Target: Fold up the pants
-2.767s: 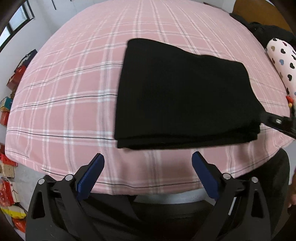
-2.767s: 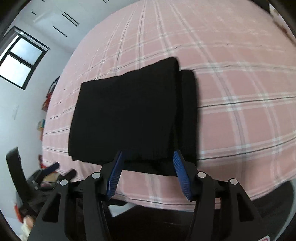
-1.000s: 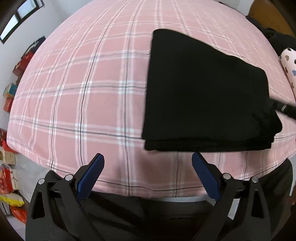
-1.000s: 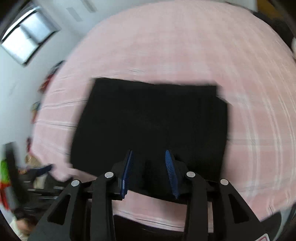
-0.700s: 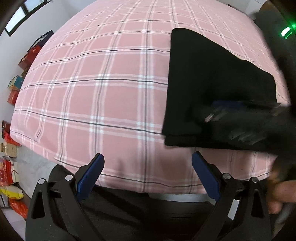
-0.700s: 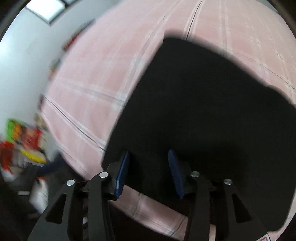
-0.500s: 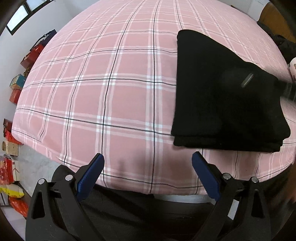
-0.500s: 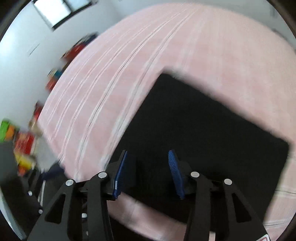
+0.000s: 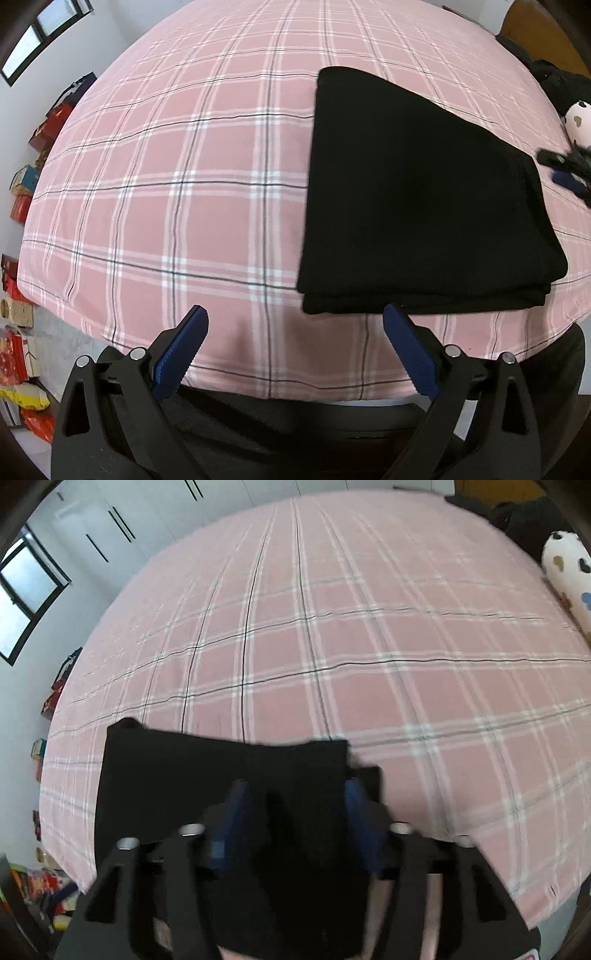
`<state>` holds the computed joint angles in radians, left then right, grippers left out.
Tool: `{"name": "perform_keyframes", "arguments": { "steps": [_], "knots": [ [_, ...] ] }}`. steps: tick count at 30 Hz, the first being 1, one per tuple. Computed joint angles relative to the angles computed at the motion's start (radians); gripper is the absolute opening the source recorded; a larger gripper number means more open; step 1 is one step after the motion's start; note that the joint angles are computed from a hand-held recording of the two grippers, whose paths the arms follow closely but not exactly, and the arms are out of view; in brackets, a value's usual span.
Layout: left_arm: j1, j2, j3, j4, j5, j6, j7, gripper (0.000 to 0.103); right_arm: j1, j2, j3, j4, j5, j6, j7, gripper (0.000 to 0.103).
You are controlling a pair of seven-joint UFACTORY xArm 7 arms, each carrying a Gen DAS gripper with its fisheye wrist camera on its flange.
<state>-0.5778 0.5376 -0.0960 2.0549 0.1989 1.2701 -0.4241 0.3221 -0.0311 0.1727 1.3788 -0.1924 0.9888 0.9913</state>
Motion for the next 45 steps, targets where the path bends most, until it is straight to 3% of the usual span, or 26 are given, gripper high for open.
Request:
{"name": "perform_keyframes", "arguments": {
  "steps": [1, 5, 9, 13, 17, 21, 25, 28, 30, 31, 32, 37, 41, 45],
  "knots": [
    [0.002, 0.008, -0.003, 0.01, -0.006, -0.001, 0.006, 0.093, 0.006, -0.03, 0.006, -0.037, 0.001, 0.012, 0.022, 0.079],
    [0.062, 0.036, -0.042, 0.032, -0.146, -0.039, 0.034, 0.093, 0.009, -0.157, 0.007, -0.217, 0.138, -0.037, 0.01, 0.079],
    [0.108, 0.079, -0.056, 0.068, -0.261, -0.06, 0.021, 0.093, 0.022, -0.24, 0.017, -0.368, 0.274, -0.178, 0.026, 0.079],
    [0.125, 0.184, -0.062, 0.191, -0.314, -0.028, 0.039, 0.093, 0.029, -0.209, 0.02, -0.364, 0.324, -0.194, 0.003, 0.082],
    [0.108, 0.259, -0.037, 0.313, -0.306, 0.04, 0.009, 0.093, 0.03, -0.198, 0.021, -0.364, 0.35, -0.184, 0.008, 0.082],
    [0.096, 0.198, -0.016, 0.23, -0.269, 0.004, 0.01, 0.093, 0.004, -0.24, 0.072, -0.355, 0.185, -0.205, 0.115, 0.082],
    [0.08, 0.134, -0.008, 0.144, -0.218, -0.023, 0.02, 0.093, 0.036, -0.215, 0.044, -0.332, 0.24, -0.222, 0.002, 0.082],
    [0.064, 0.123, -0.015, 0.137, -0.198, -0.023, 0.025, 0.093, 0.047, -0.173, 0.04, -0.318, 0.278, -0.218, -0.038, 0.071],
    [0.055, 0.125, -0.02, 0.146, -0.194, -0.021, 0.029, 0.093, 0.044, -0.137, 0.051, -0.279, 0.244, -0.174, -0.025, 0.05],
    [0.051, 0.127, -0.022, 0.15, -0.194, -0.021, 0.029, 0.093, 0.046, -0.129, 0.049, -0.263, 0.241, -0.159, -0.033, 0.028],
    [0.054, 0.116, -0.023, 0.134, -0.196, -0.027, 0.032, 0.093, 0.05, -0.132, 0.039, -0.262, 0.272, -0.177, -0.056, 0.017],
    [0.062, 0.089, -0.017, 0.092, -0.19, -0.043, 0.025, 0.093, 0.061, -0.07, 0.029, -0.072, 0.328, -0.232, -0.167, 0.016],
    [0.062, 0.017, -0.02, 0.002, -0.181, -0.079, 0.001, 0.093, 0.072, -0.06, 0.05, 0.057, 0.227, -0.216, -0.18, 0.016],
    [0.079, -0.04, -0.032, -0.069, -0.18, -0.115, 0.011, 0.093, 0.063, -0.113, 0.072, -0.01, 0.061, -0.007, -0.123, 0.016]
  ]
}}
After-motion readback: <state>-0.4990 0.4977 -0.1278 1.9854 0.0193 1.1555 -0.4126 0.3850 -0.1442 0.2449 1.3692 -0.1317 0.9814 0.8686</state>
